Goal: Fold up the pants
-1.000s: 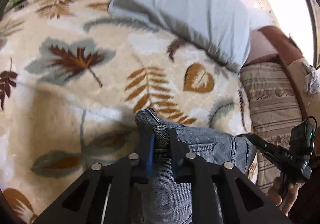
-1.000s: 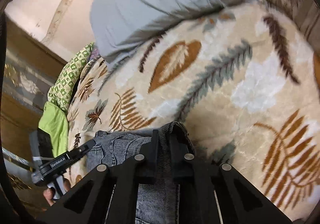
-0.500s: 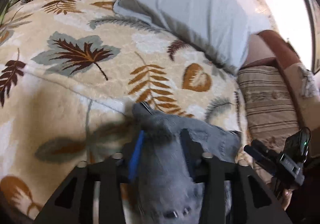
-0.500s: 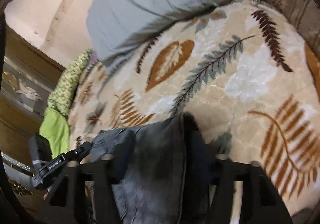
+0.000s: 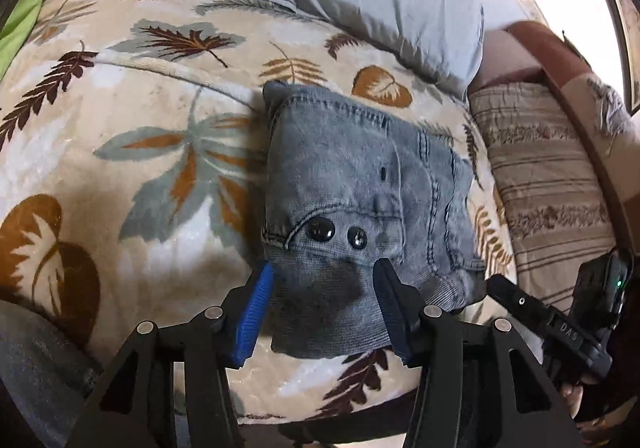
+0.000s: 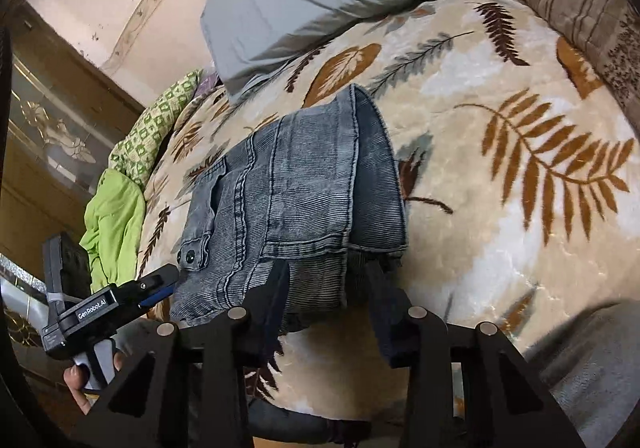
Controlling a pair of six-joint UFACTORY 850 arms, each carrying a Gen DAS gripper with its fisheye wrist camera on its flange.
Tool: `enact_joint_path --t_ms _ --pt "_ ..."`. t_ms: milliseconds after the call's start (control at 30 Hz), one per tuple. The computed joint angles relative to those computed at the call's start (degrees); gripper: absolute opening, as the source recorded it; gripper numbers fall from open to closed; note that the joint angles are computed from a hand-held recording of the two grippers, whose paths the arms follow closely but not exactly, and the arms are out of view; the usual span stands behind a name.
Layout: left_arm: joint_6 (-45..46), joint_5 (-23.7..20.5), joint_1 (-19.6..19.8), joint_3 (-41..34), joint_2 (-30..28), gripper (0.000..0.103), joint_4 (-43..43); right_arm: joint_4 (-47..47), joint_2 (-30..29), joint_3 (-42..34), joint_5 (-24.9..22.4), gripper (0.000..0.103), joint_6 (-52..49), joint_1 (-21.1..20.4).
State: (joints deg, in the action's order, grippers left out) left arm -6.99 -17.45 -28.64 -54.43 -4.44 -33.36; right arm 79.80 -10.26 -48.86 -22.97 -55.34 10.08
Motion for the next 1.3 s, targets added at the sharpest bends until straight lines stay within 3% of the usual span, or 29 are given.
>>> enact_joint_path --t_ms 300,367,400,533,600,700,800,933,1033,1100,1200,1300 --pt "-10.6 -1.4 -1.7 -2.0 -1.8 0.047 10.9 -2.8 -1.4 -0.5 0.7 0.036 1.7 0.5" --pt "-12.5 -1.7 -2.0 -2.6 -2.6 0.047 12.9 -4.9 -2.2 -1.2 0.8 0.026 3.4 0.9" --pt "-13.0 -1.5 -2.2 -2.9 -3.1 0.044 13.2 -6.8 -2.4 -1.5 1.3 0.013 5.0 1.3" --pt "-14.8 -0.5 -2.9 -2.8 -2.3 0.030 15.6 -10.9 -1.2 -1.3 4.5 0.006 8.1 2.7" --pt "-14.9 1.0 -3.3 -2.1 -1.1 0.027 16.6 -8.3 0.9 -0.3 5.4 0.005 5.1 2.8" --pt "-21.3 1.0 -4.6 -2.1 -0.7 0.027 24.7 -3.8 3.8 1.2 7.0 0.004 0.2 2.9" --pt "-23.3 -0.8 -4.9 -2.6 -1.4 0.026 27.2 -4.1 3.0 0.9 5.7 0.004 1.0 2.1" --pt "-31.2 -1.7 -6.4 -3.1 -1.1 0.026 36.7 -3.5 3.4 1.1 6.1 0.004 0.3 2.3" --pt "-35.0 -4.2 -7.4 -4.3 -2.8 0.027 42.0 -11.7 1.0 -0.3 5.6 0.004 8.4 2.5" --pt "-33.1 -3.8 -7.2 -4.3 -2.4 0.026 39.4 -14.1 -0.2 -0.7 4.1 0.004 11.7 2.1" --pt "-33.0 -2.2 -6.9 -3.4 -1.1 0.026 39.0 -12.8 1.7 0.0 5.5 0.004 10.0 2.3" --pt "-37.0 -3.7 -7.6 -3.7 -1.6 0.026 43.7 -18.4 3.0 0.3 8.1 0.004 14.3 3.9"
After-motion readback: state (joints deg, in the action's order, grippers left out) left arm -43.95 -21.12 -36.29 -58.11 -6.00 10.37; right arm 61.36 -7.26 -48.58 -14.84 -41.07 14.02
